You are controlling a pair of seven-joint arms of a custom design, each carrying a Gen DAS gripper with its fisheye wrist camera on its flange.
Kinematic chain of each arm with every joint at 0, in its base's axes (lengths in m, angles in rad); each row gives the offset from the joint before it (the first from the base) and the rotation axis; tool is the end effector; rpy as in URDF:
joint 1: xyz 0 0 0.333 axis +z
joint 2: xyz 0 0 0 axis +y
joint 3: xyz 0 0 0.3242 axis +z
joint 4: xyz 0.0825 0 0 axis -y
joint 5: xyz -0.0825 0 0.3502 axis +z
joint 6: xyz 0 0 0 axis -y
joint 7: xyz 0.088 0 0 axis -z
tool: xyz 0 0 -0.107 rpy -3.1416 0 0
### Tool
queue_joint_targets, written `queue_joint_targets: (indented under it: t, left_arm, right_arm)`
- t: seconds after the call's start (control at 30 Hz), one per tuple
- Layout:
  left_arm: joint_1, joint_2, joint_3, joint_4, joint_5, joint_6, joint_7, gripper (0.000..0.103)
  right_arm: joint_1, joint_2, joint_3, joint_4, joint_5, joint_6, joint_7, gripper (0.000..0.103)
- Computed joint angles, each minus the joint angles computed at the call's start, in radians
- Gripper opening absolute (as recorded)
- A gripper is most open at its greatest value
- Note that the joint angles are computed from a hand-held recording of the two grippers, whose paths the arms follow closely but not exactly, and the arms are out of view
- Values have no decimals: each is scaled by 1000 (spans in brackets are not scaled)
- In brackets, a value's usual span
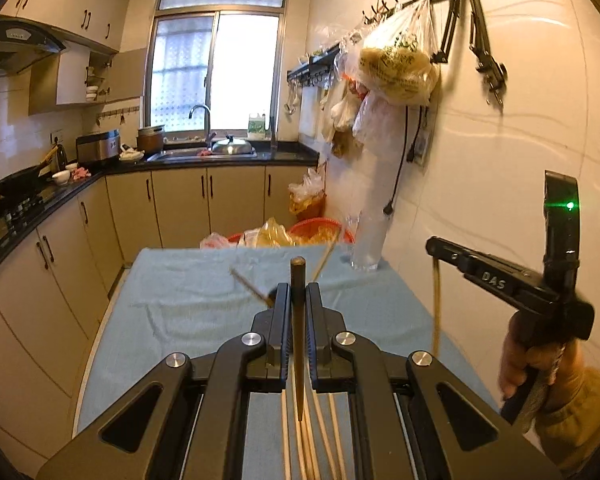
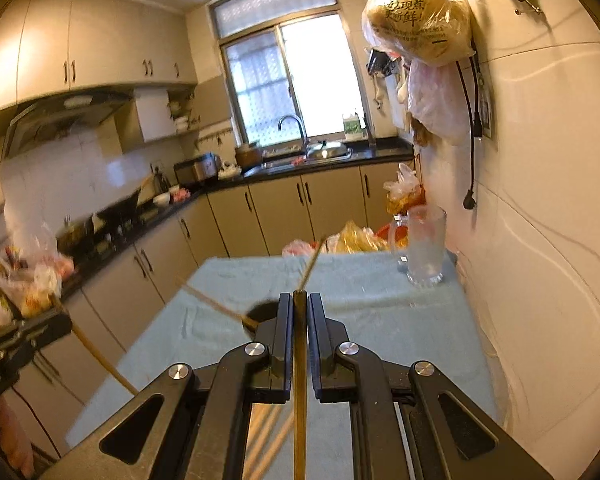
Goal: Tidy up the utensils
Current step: 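Lower the left tool's chopstick into the black cup while the right tool inserts its own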
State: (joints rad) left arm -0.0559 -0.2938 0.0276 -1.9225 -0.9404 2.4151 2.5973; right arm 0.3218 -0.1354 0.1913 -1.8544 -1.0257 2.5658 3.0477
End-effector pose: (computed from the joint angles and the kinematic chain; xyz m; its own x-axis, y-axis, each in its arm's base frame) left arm 0.4773 -0.0153 0.7181 -0.5889 -0.8042 0.0808 -0.3911 0.1960 -0.8992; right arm 0.4554 0.2811 0.6811 -0.1371 -0.9591 -0.2478 -0.3694 0.2816 -0.8856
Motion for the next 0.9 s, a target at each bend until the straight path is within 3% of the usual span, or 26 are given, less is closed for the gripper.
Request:
queue_joint_targets:
  t: [0.17, 0.37, 0.6, 0.7, 0.9]
  left_arm:
    - [-14, 124, -56, 151, 24, 90, -72, 7]
    - [2, 316, -119, 383, 125, 109, -254, 7]
    - [15, 494, -180, 568, 311, 104, -438, 7]
    - [12, 557, -195, 625, 389, 91, -501, 7]
    - [22, 608, -220, 646, 453, 70, -538, 7]
  right_arm:
    - [-6, 109, -25, 153, -105, 10, 78, 7]
    - [38, 282, -115, 392, -189, 22, 143, 7]
    - [86, 456, -229, 594, -179, 43, 175, 7]
    - [117, 522, -276, 666, -176, 12, 161, 7]
    - [122, 587, -308, 684, -38, 36, 48, 8]
